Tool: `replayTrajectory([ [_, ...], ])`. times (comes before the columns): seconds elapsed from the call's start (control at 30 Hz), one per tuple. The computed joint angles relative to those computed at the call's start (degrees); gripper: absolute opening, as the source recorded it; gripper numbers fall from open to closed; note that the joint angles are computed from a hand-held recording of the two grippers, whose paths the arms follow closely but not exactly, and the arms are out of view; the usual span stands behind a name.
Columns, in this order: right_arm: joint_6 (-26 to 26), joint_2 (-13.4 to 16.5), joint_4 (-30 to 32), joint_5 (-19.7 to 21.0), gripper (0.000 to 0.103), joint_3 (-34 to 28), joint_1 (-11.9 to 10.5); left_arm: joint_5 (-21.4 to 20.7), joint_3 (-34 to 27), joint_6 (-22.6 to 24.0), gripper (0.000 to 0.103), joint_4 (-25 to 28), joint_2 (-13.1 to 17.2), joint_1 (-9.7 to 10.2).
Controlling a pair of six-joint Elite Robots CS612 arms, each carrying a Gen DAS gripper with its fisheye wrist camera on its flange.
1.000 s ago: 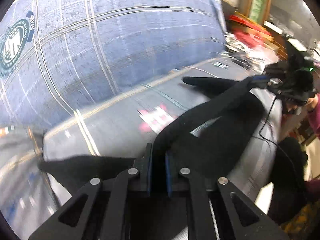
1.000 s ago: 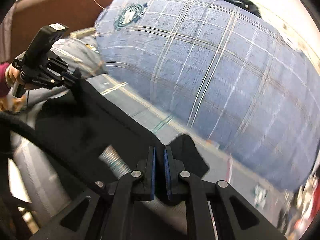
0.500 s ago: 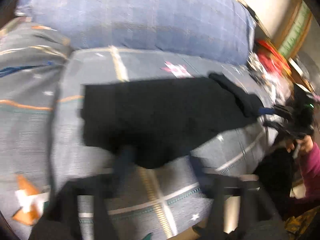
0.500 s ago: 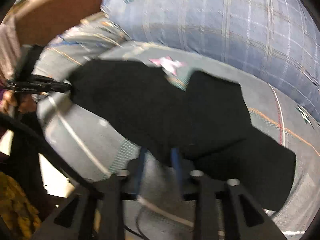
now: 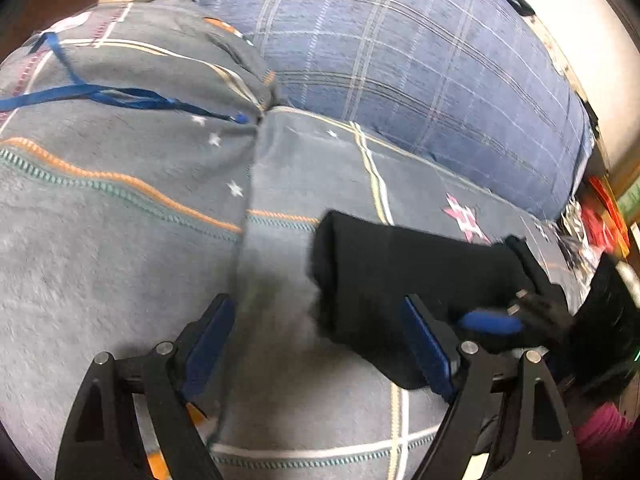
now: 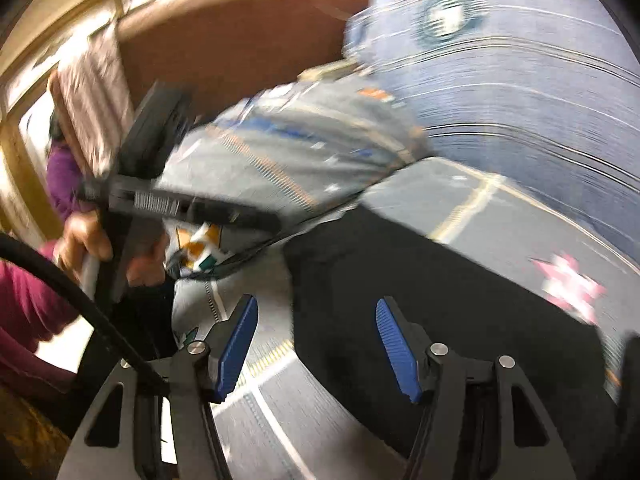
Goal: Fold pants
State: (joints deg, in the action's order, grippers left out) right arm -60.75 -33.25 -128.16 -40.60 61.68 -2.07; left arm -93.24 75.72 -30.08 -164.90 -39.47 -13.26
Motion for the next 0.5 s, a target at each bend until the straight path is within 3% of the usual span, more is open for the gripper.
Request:
replayTrajectory([
  [0.1,1.85,1.37,-7.90,-5.77,0.065,0.07,2.11,0.00,-0.37,-1.34,0.084,-0.72,0.31,0.38],
  [0.17,4.65,2.81,-8.10,-8.63,0.006,-2.14,2.83,-0.24,-0.31,-1.47,0.084,-1.50,0.26,0.53],
  [0.27,12.36,5.30,1.54,-1.27,0.005,-8.56,1.64,1.94,0.63,-0.49,0.084,-1.88,-0.55,0.48],
  [0.37,15.85,6.50,8.79,8.11,0.005,-12.14,0.71,4.61,2.06,-0.55,0.084,-2.75,-1.54,0.57],
  [0.43,15.60,6.57,11.47,10.51,0.006,-12.52,0.81,4.84,3.14,-0.73,0.084,-4.02,-2.18,0.71],
  [0.5,14.27,6.22,13.18,8.58,0.006,-12.02,1.32,5.16,3.88,-0.76,0.084,-4.53,-2.71,0.77],
])
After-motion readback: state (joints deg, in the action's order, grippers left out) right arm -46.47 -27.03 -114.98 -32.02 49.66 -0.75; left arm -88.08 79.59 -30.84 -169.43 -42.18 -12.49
